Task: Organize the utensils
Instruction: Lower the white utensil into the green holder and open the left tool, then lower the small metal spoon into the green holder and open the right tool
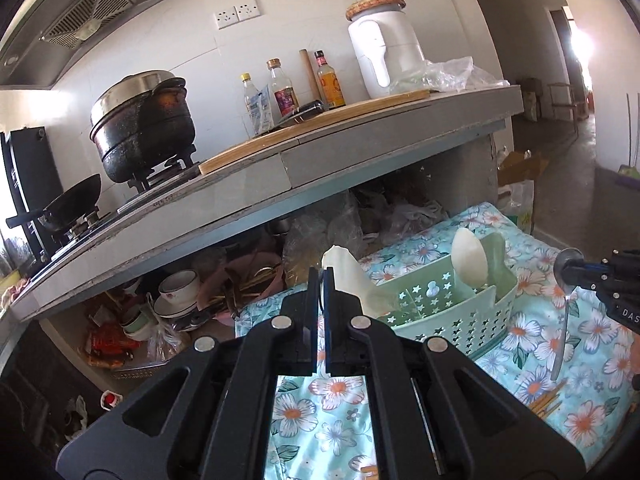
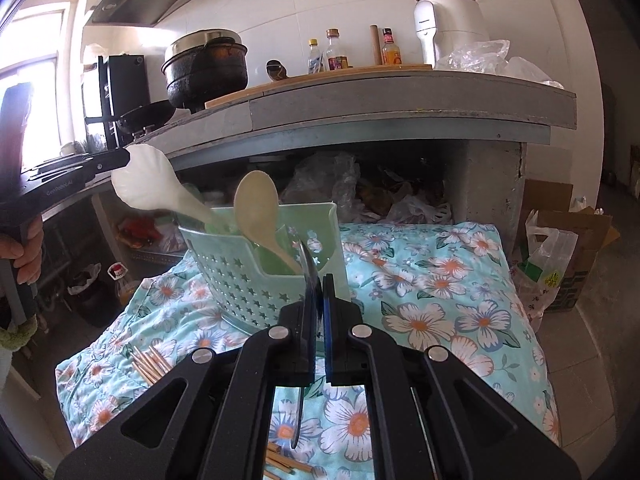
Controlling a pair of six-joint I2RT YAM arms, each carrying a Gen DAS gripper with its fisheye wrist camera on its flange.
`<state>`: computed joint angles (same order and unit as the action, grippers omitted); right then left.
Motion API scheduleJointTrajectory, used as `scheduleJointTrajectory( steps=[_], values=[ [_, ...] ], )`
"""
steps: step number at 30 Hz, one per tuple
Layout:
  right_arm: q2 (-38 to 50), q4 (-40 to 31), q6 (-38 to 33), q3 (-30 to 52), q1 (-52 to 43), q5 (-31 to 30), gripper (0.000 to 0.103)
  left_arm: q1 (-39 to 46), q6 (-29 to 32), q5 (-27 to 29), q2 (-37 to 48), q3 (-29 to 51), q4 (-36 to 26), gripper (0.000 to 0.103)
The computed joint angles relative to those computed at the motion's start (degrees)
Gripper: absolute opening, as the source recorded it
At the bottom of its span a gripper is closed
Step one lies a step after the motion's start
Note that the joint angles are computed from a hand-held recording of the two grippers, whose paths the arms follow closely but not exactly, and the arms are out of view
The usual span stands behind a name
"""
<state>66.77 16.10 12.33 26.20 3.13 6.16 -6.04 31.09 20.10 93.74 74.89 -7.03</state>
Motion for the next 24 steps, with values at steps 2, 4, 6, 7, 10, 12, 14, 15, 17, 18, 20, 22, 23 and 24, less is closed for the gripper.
scheduleJointTrajectory(
  steps=[2,4,6,7,10,12,14,15,17,18,20,22,23,24],
  values=[
    [0.1,0.1,0.1,0.0,-0.1,-0.1,0.003,-0.9,1.1,-1.4,1.0,1.8,-1.8,0.001],
    [0.1,0.2,0.2,-0.1,-0.2,-0.3,0.003,-1.6,2.1,-2.6,2.5,4.5,-4.8,0.001],
    [0.2,0.3,0.2,-0.1,-0.1,-0.4,0.003,-2.0,2.6,-3.2,4.0,7.1,-7.4,0.001],
    [0.2,0.4,0.2,-0.2,-0.1,-0.4,0.003,-2.2,2.8,-3.3,4.7,8.4,-8.9,0.001],
    [0.0,0.3,0.2,-0.3,0.1,-0.2,0.003,-2.1,1.8,-2.1,6.7,12.1,-12.2,0.001],
    [-0.1,0.3,0.3,-0.3,0.2,-0.1,0.003,-1.6,-0.3,0.3,8.2,14.6,-14.2,0.001],
    [-0.3,0.2,0.3,-0.4,0.4,0.1,0.003,-0.4,-2.7,5.1,9.7,17.4,-16.7,0.005],
    [-0.4,0.1,0.4,-0.4,0.5,0.2,0.003,0.0,-3.9,7.1,10.3,18.4,-17.5,0.015],
    [-0.5,0.1,0.4,-0.5,0.4,0.2,0.003,0.9,-6.9,9.6,10.5,18.4,-16.7,0.027],
    [-0.8,0.0,0.6,-0.5,0.5,0.2,0.003,1.4,-7.8,10.7,10.3,17.8,-15.8,0.028],
    [-1.6,-0.3,0.7,-0.6,0.3,0.0,0.003,2.1,-9.4,11.7,9.5,16.3,-14.1,0.035],
    [-2.5,-0.5,1.1,-0.4,-0.5,-1.1,0.003,3.0,-11.4,12.5,8.4,14.5,-12.0,0.045],
    [-3.0,-0.5,1.2,-0.2,-1.1,-2.0,0.003,3.7,-12.4,13.2,7.7,13.3,-10.9,0.047],
    [-3.7,-0.6,1.4,0.0,-1.8,-2.9,0.003,4.3,-13.1,13.8,7.1,12.4,-10.2,0.052]
  ],
)
